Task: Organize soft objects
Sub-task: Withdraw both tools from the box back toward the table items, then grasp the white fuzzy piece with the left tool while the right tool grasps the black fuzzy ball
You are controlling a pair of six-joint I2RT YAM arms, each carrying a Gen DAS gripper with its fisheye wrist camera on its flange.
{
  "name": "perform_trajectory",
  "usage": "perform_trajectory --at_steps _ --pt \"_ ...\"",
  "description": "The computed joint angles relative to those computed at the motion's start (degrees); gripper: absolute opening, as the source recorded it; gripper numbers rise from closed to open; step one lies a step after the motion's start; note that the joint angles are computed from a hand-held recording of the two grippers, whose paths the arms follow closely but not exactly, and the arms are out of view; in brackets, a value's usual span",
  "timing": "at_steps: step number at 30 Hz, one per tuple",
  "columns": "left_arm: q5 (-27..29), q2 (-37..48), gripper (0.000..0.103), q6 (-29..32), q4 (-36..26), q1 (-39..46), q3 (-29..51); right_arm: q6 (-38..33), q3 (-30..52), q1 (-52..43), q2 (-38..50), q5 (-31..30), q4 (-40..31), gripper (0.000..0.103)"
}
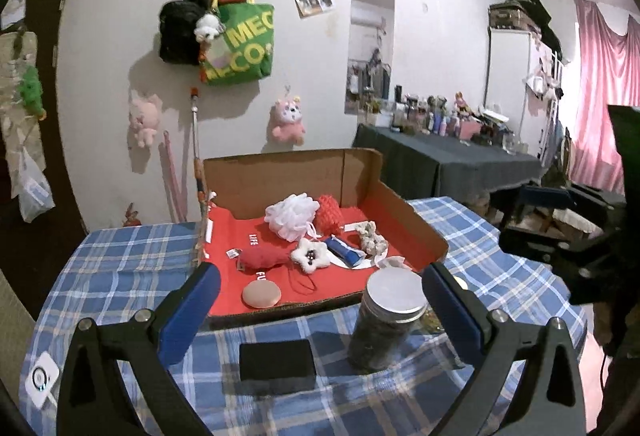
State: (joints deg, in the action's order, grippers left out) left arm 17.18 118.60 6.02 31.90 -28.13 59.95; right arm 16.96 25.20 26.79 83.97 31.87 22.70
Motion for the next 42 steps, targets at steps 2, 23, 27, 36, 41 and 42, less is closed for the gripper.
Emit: perform_trajectory --at_steps 2,23,27,36,41,42 --pt "-1.35 -1.19 0.103 -0.96 4.76 -0.48 -4.34 2.53 -2.40 3.17 -0.59 3.45 2.32 0.089" --pt "-6.32 8.70 0.103 -6.24 25.02 -3.32 -18.17 26.45 -9.68 15.67 28.81 16.28 26.50 0.096" --pt "-7.50 11.73 0.103 -6.51 23.51 -4.14 -16.24 27.54 -8.91 13.86 34.71 14.07 29.38 0.096" --pt "-8.18 14.45 0.103 -8.45 17.45 -7.13 -11.09 23.62 -13.79 5.96 43.32 6.73 45.31 0.096" --pt "-6.90 16.01 0.103 -9.39 11.06 -10.32 -5.71 16.01 -17.30 -4.76 51.44 -2.22 59.72 0.096" --pt "-7.13 16.48 0.103 -9.74 9.36 -11.24 -4.15 13.80 -17.82 -7.77 53.66 -5.34 63.46 0.096"
